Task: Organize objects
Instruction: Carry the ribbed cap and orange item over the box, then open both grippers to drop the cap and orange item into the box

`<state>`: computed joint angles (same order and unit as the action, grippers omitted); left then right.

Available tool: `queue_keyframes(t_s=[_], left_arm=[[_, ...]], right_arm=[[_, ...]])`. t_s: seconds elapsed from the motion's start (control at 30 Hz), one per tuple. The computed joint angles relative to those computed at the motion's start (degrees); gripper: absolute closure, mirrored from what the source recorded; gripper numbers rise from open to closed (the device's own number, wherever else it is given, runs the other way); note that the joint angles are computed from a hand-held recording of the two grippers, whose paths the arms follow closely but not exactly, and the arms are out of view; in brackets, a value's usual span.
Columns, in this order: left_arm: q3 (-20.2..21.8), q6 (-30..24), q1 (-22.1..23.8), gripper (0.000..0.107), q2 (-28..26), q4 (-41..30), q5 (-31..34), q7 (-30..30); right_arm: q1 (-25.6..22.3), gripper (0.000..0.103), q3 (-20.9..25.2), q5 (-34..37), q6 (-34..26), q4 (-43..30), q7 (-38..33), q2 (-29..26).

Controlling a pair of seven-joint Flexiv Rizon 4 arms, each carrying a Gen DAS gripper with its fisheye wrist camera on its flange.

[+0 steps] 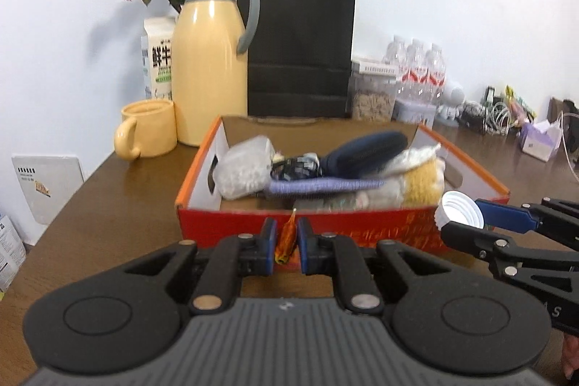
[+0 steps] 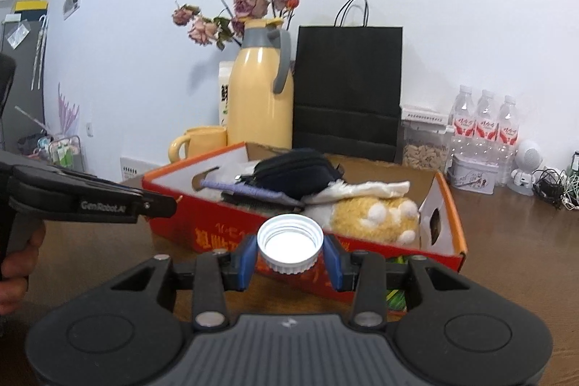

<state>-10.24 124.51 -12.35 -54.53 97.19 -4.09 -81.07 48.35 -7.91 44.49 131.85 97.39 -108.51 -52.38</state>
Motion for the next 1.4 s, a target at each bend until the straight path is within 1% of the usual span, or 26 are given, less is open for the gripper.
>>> queue_keyframes(t_s=[0.2,0.27,0.43,0.6,0.7,0.8,0.9,1.0,1.03,1.13,1.17,1.2,1.23,1.27,1.3,1.33,1.37,1.4], left_arm=[[-0.2,0.6,0.0,0.094,-0.2,-2.4,0.0,-0.2],[-0.2,0.3,-0.2,0.094,-0.6,-4.0,-0.3,-0.1],[-0.6,-0.8,-0.4,0.094,-2.0,-8.4,-0.6,0.2],[-0.5,-3.5,-1.1,0.094,-4.2,-14.1,-2.0,1.2],[-0.4,-5.4,-1.7,0.094,-5.9,-17.6,-2.9,1.8],[0.1,-7.6,-2.5,0.094,-7.9,-21.7,-4.6,2.4],[0.2,-9.3,-3.0,0.094,-9.7,-24.9,-6.1,2.6],[0.4,-10.5,-3.1,0.094,-11.0,-26.8,-6.5,2.9],[0.3,-11.2,-3.0,0.093,-11.3,-27.2,-6.5,3.0],[-0.3,-12.1,-2.5,0.092,-11.9,-28.0,-6.5,3.0],[0.0,-11.9,-2.7,0.086,-12.0,-28.0,-6.9,2.8],[0.7,-11.8,-3.1,0.079,-12.0,-28.0,-7.5,2.8],[0.8,-11.4,-3.2,0.058,-11.9,-27.8,-7.6,2.7],[1.2,-10.5,-3.5,0.035,-12.1,-27.7,-7.9,2.5],[2.0,-9.3,-4.1,0.021,-12.3,-27.8,-8.5,2.4],[2.5,-7.9,-4.6,0.004,-12.6,-27.9,-9.1,2.2],[2.6,-5.9,-4.8,0.004,-13.0,-28.1,-9.1,2.1],[2.3,-5.5,-4.6,0.004,-13.0,-28.0,-8.5,2.3]], right_arm=[[-0.4,0.065,-1.4,1.5,0.2,-1.5,-1.9,0.8],[-1.4,0.065,-1.2,1.1,-0.1,-2.2,-2.2,1.2],[-2.4,0.065,-2.3,1.9,-1.8,-5.2,-4.0,1.4],[-1.4,0.065,-6.5,5.3,-6.3,-10.0,-7.5,0.3],[-0.7,0.065,-9.7,7.2,-10.0,-13.0,-7.8,-0.9],[1.5,0.065,-16.0,10.4,-15.3,-16.2,-6.9,-3.1],[2.8,0.065,-20.6,11.4,-20.2,-18.3,-4.1,-5.1],[2.6,0.065,-21.8,10.5,-21.5,-19.2,-1.2,-6.9],[3.1,0.065,-22.8,10.6,-22.0,-19.2,-0.2,-7.5],[2.5,0.064,-23.1,9.3,-23.0,-19.2,2.6,-8.1],[2.8,0.064,-23.8,9.1,-23.6,-19.1,3.6,-8.5],[2.8,0.062,-24.1,8.7,-24.0,-18.9,4.5,-8.7],[3.0,0.047,-24.6,8.3,-24.5,-18.6,5.5,-8.8],[3.8,0.027,-26.0,8.3,-25.4,-18.3,6.9,-9.3],[4.7,0.019,-27.4,8.4,-25.8,-18.0,8.3,-9.9],[5.4,0.012,-28.6,8.4,-25.8,-17.6,9.6,-10.4],[5.8,0.011,-29.1,8.2,-25.5,-17.3,10.6,-10.6],[5.4,0.01,-28.4,7.5,-24.9,-17.0,11.2,-10.3]])
